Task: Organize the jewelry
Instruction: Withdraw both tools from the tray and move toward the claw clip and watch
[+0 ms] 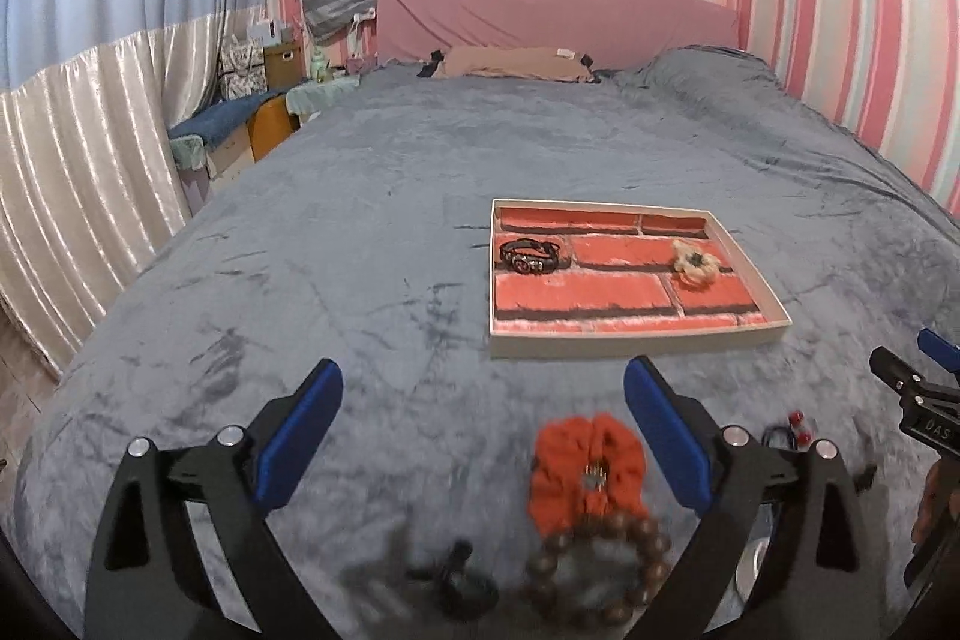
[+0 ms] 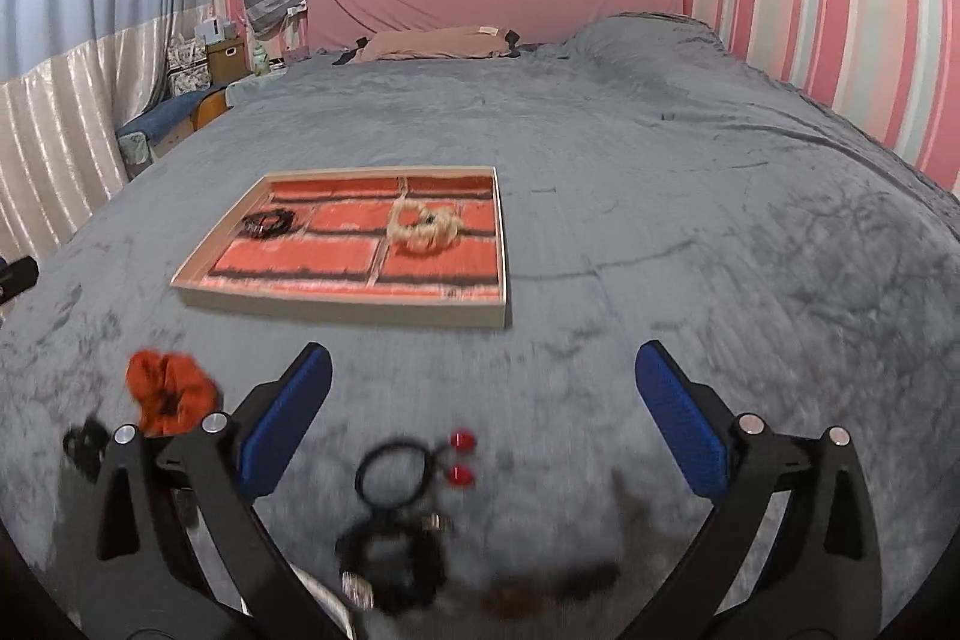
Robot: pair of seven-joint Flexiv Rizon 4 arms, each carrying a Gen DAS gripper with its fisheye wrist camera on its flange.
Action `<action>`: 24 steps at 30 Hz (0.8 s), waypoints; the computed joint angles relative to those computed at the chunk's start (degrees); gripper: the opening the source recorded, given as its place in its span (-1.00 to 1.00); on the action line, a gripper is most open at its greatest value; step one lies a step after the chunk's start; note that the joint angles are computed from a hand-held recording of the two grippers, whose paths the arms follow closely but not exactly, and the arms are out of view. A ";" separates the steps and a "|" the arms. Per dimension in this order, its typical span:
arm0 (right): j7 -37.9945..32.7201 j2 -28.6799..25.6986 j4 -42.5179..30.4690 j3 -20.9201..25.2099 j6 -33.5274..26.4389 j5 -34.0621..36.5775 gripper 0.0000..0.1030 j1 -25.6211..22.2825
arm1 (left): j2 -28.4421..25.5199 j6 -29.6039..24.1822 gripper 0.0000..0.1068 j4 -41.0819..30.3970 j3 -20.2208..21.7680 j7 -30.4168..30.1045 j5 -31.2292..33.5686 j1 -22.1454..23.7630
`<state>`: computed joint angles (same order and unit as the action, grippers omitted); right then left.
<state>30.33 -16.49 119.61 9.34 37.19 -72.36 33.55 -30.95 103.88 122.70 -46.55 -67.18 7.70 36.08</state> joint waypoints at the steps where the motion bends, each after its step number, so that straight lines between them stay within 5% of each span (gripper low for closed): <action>1: 0.25 -0.05 0.24 0.52 -1.02 0.65 0.92 0.67 | 0.33 1.54 0.75 1.70 -0.57 -0.03 0.87 1.19; 11: 3.68 -1.25 1.89 3.03 -6.17 4.36 0.91 5.97 | 1.14 6.55 0.75 9.57 2.98 -3.48 8.22 2.97; 24: 9.00 -1.82 3.90 4.32 -11.31 5.99 0.91 9.85 | -1.62 9.25 0.75 10.63 9.87 -4.87 12.38 1.13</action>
